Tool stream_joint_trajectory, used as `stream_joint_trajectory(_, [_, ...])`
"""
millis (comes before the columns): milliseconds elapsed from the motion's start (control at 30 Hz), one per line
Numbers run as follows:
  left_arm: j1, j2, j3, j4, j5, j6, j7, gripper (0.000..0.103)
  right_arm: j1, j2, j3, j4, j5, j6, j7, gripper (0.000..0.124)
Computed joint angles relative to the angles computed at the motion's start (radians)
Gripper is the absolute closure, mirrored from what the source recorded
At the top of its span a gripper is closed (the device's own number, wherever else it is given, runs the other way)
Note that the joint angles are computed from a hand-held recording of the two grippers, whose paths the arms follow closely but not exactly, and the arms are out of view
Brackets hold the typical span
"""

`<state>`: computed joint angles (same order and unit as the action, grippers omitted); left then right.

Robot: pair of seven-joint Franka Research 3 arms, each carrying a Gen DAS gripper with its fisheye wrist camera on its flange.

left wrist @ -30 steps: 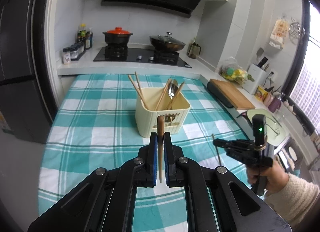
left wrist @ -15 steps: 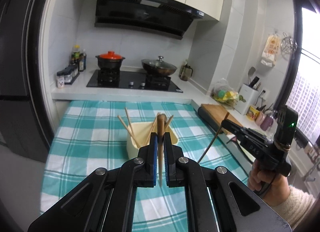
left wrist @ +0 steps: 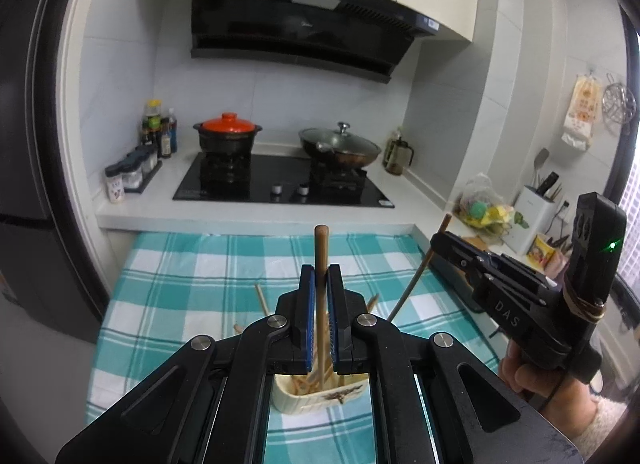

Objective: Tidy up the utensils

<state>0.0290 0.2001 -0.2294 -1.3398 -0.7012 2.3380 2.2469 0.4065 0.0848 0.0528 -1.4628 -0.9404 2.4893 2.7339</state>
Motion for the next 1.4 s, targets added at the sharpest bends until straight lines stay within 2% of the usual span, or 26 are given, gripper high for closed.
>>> stream_joint_trajectory(267, [-0.058, 0.230, -0.017, 0.228, 0.249, -0.106, -0.196, 0.099, -0.039, 0.122, -0.025, 0.045, 0.398, -0.026, -0.257, 0.118])
stream_joint_trajectory(400, [-0.079, 0.303, -0.030, 0.293, 0.345, -0.109, -0.246, 0.098, -0.047, 0.191, -0.047, 0.080, 0.535, -0.034, -0.338, 0.118])
stream_joint_trajectory(500, [-0.083, 0.303, -0.035, 0.266, 0.392, -0.069, -0.252, 0.095, -0.049, 0.227, -0.061, 0.100, 0.621, -0.041, -0.377, 0.116])
stream_joint_trajectory(533, [-0.079, 0.290, -0.039, 0.241, 0.398, -0.048, -0.248, 0.092, -0.040, 0.229, -0.073, 0.094, 0.619, -0.033, -0.364, 0.115])
stream_joint_trajectory(567, [-0.073, 0.271, -0.043, 0.207, 0.400, -0.025, -0.239, 0.080, -0.031, 0.227, -0.085, 0.087, 0.610, -0.029, -0.350, 0.115])
stream_joint_trajectory(600, [-0.067, 0.248, -0.045, 0.168, 0.401, 0.004, -0.233, 0.058, -0.021, 0.224, -0.096, 0.080, 0.594, -0.027, -0.334, 0.108])
stream_joint_trajectory(633, [-0.063, 0.229, -0.045, 0.136, 0.401, 0.037, -0.230, 0.048, -0.011, 0.213, -0.106, 0.064, 0.573, -0.022, -0.314, 0.090])
stream_joint_trajectory(667, [-0.056, 0.203, -0.048, 0.091, 0.394, 0.084, -0.220, 0.037, -0.001, 0.199, -0.114, 0.045, 0.546, -0.013, -0.288, 0.080])
stream_joint_trajectory(700, [-0.048, 0.174, -0.051, 0.046, 0.385, 0.126, -0.207, 0.036, 0.009, 0.178, -0.123, 0.017, 0.509, 0.004, -0.256, 0.072])
stream_joint_trajectory(767, [-0.037, 0.127, -0.054, -0.018, 0.371, 0.168, -0.183, 0.031, 0.024, 0.140, -0.126, -0.021, 0.433, -0.006, -0.209, 0.072])
stream_joint_trajectory(900, [-0.024, 0.000, -0.048, -0.196, 0.319, 0.310, -0.114, 0.012, 0.021, 0.048, -0.093, -0.102, 0.326, -0.039, -0.142, 0.071])
stream_joint_trajectory(967, [-0.028, -0.071, -0.039, -0.293, 0.289, 0.387, -0.072, 0.008, 0.016, -0.003, -0.065, -0.145, 0.273, -0.062, -0.110, 0.069])
stream_joint_trajectory(1033, [-0.038, -0.133, -0.025, -0.371, 0.235, 0.438, -0.019, 0.005, 0.011, -0.048, -0.032, -0.176, 0.215, -0.102, -0.075, 0.061])
stream_joint_trajectory(1167, [-0.084, -0.261, 0.019, -0.537, 0.140, 0.555, 0.061, 0.000, 0.003, -0.119, 0.049, -0.217, 0.143, -0.198, -0.031, 0.060])
stream_joint_trajectory(1200, [-0.101, -0.299, 0.031, -0.591, 0.119, 0.604, 0.080, 0.000, 0.002, -0.132, 0.067, -0.224, 0.142, -0.215, -0.033, 0.057])
stream_joint_trajectory(1267, [-0.134, -0.368, 0.059, -0.686, 0.094, 0.665, 0.110, 0.000, 0.006, -0.160, 0.103, -0.241, 0.148, -0.253, -0.043, 0.043])
stream_joint_trajectory(1333, [-0.172, -0.440, 0.110, -0.763, 0.069, 0.624, 0.148, 0.000, 0.013, -0.192, 0.140, -0.264, 0.138, -0.290, -0.021, 0.035])
stream_joint_trajectory(1400, [-0.203, -0.504, 0.176, -0.804, 0.054, 0.469, 0.156, 0.000, 0.022, -0.223, 0.178, -0.290, 0.118, -0.329, 0.011, 0.033])
